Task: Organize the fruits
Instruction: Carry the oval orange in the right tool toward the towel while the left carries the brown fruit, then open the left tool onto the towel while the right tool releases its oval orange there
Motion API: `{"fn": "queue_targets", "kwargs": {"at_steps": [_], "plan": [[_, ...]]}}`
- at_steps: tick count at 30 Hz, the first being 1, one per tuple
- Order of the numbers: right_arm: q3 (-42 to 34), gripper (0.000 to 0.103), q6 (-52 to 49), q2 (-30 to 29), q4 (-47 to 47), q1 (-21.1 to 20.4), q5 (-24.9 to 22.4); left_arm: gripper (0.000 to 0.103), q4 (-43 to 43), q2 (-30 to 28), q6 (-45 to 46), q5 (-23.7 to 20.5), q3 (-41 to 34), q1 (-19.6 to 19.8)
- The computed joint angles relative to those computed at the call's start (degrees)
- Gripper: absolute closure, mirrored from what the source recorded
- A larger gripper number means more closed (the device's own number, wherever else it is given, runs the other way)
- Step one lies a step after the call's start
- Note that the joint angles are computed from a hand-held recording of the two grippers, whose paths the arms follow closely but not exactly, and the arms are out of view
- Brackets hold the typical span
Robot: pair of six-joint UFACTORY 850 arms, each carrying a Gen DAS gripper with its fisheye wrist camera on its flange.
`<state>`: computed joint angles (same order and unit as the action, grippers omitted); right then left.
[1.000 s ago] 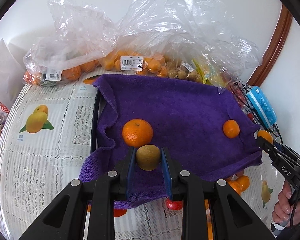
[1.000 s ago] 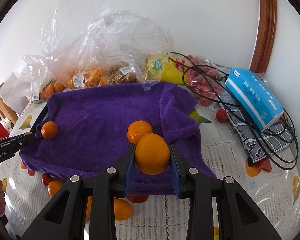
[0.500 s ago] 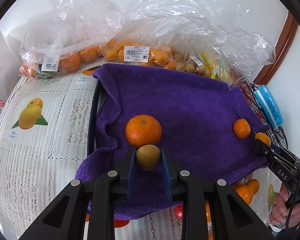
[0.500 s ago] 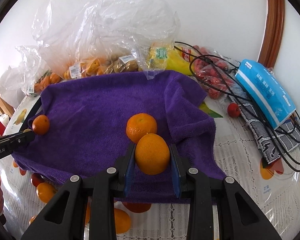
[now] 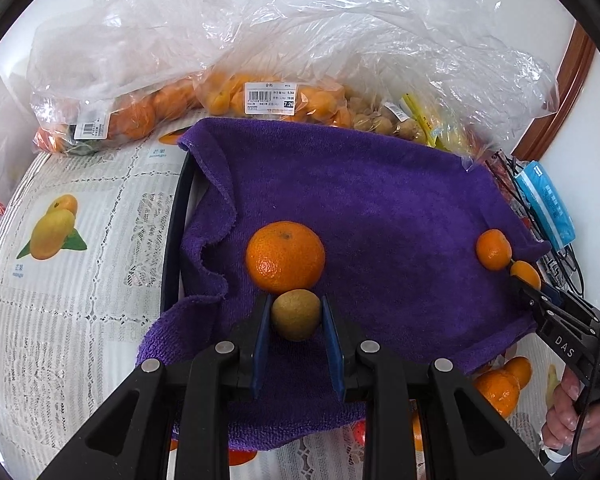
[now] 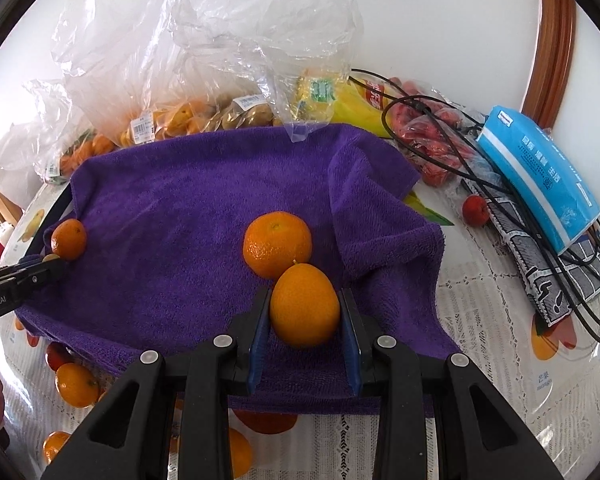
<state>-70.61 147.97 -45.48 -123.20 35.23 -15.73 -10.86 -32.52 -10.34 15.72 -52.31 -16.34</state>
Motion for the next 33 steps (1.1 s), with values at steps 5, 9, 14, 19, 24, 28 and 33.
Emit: {"fn": "queue_targets", "kwargs": {"at_steps": [5,9,14,19,24,28,33], "plan": [[-0.2,0.070,-1.1,-0.1,0.9,-0.1,0.1,0.079,1.3,-0.3,-0.9,0.0,-0.3,-0.1],[-0.3,0.070,-2.0,0.0,1.7,0.0,0.2,0.079,2.4,-0.3,-2.1,-0.2,-0.3,-0.1],[0.4,0.070,-4.2,1.0,3.8,0.6,-1.1,0.064,2.7,0.5,-2.6,0.0,0.4,-0.1],[1.4,0.046,-7.3,2.7,8.2,1.4,-3.4,0.052,1.3,2.5,-1.3,1.1,2.1,-0.6],[2.8,0.030,-9.0,5.0,11.7,2.0,-3.7,0.038,-2.0,5.8,1.5,1.7,5.0,-1.3],[4.8,0.020,-10.0,7.5,13.9,3.1,-5.8,0.031,-8.5,8.6,6.8,1.2,7.2,-2.0],[7.5,0.015,-12.2,10.4,17.6,4.8,-9.1,0.023,-19.5,11.9,15.0,1.8,10.1,-3.4]]}}
